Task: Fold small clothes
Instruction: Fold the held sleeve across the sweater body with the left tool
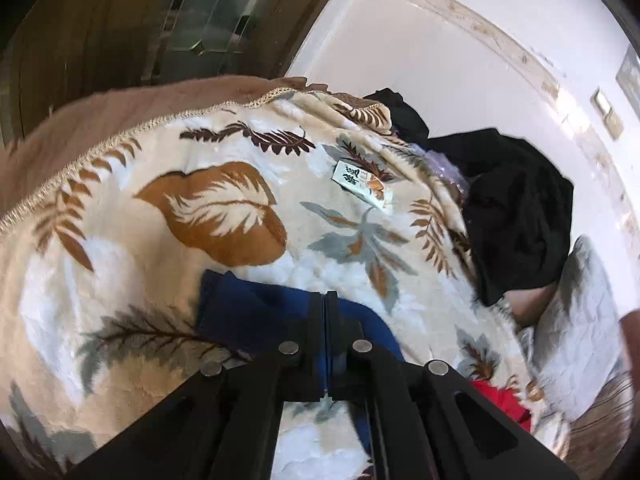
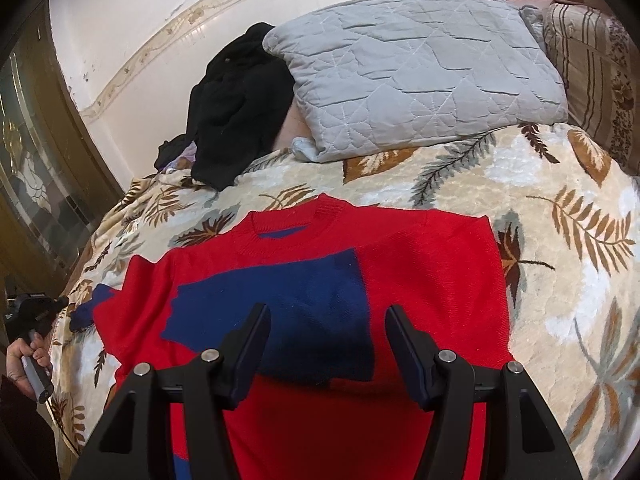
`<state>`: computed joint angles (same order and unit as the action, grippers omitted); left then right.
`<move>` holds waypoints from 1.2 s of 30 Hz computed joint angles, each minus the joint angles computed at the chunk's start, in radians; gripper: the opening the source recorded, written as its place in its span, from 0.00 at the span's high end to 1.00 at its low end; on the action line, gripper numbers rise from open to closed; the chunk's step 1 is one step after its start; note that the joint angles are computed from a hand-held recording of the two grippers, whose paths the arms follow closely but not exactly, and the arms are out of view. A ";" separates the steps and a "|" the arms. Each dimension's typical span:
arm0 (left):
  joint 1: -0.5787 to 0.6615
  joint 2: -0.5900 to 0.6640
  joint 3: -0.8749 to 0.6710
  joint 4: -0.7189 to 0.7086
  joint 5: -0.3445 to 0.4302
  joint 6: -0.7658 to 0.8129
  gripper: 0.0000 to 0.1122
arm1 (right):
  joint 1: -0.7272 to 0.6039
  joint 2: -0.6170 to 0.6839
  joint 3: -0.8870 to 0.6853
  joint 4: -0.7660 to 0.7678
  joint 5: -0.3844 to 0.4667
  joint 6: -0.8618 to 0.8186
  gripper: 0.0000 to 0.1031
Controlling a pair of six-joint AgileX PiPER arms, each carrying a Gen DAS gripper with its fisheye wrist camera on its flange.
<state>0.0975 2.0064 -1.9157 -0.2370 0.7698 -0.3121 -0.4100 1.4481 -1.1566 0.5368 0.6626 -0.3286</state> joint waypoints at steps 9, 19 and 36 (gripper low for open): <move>0.097 0.065 -0.053 -0.231 0.209 -0.046 0.41 | -0.034 0.011 -0.015 0.023 0.038 -0.007 0.38; 0.098 0.193 -0.148 -0.316 0.179 -0.130 0.38 | -0.011 0.046 -0.028 -0.007 0.019 0.014 0.38; -0.317 -0.009 -0.172 -0.138 0.113 0.131 0.92 | -0.111 0.059 -0.059 0.077 0.040 -0.027 0.38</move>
